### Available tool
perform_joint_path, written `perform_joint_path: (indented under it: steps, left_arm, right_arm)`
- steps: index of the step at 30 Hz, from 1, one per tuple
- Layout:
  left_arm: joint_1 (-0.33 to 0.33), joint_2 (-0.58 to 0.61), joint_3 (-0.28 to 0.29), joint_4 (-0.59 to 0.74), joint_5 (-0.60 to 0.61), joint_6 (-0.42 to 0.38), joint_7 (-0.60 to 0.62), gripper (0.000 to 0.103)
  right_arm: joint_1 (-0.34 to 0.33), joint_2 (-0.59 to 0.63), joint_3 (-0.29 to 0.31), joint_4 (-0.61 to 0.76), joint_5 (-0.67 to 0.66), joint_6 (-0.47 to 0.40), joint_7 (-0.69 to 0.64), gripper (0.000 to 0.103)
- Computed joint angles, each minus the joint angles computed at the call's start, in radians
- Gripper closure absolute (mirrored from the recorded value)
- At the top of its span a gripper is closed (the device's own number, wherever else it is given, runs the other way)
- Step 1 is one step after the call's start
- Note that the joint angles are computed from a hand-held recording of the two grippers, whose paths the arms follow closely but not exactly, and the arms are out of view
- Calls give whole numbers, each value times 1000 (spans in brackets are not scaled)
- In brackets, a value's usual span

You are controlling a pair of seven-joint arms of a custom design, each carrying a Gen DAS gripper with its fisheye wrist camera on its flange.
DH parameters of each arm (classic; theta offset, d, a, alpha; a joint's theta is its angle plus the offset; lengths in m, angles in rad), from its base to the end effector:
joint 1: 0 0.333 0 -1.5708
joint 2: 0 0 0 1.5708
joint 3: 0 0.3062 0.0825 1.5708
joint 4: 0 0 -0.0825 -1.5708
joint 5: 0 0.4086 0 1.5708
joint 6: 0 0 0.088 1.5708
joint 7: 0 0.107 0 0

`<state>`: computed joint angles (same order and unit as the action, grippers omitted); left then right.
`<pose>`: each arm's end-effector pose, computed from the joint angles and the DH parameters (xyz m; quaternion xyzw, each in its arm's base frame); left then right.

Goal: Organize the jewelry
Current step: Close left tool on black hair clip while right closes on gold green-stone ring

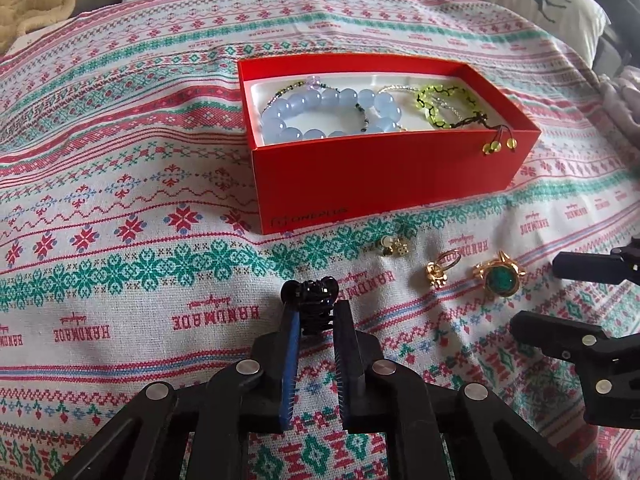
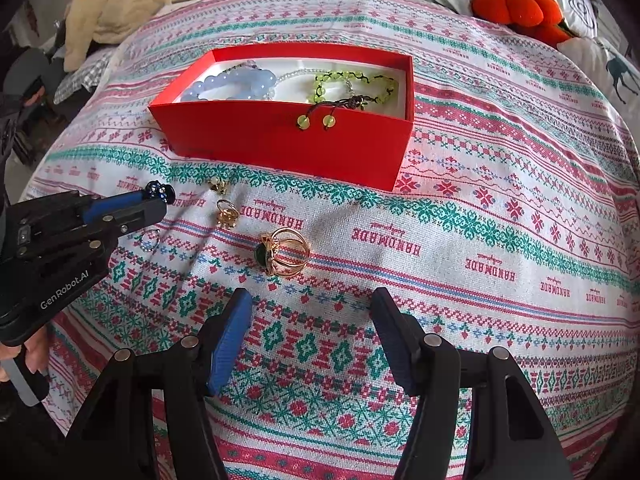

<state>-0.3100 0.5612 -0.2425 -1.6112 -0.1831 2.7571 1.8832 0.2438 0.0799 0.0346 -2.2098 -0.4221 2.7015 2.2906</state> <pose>0.6556 -0.3606 0.3527 -0.4264 0.8492 -0.2983 0.0900 0.5635 0.1754 0.3596 -0.6534 0.7194 -0.1762 0.1568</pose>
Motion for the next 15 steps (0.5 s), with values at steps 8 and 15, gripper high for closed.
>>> perform_joint_path:
  steps: [8, 15]
  left_arm:
    - [23, -38, -5, -45, -25, 8, 13, 92]
    - [33, -52, -4, -65, -36, 7, 11, 92]
  right_arm:
    - [11, 44, 0, 50, -26, -7, 14, 38]
    - [21, 92, -8, 104, -22, -3, 28, 40]
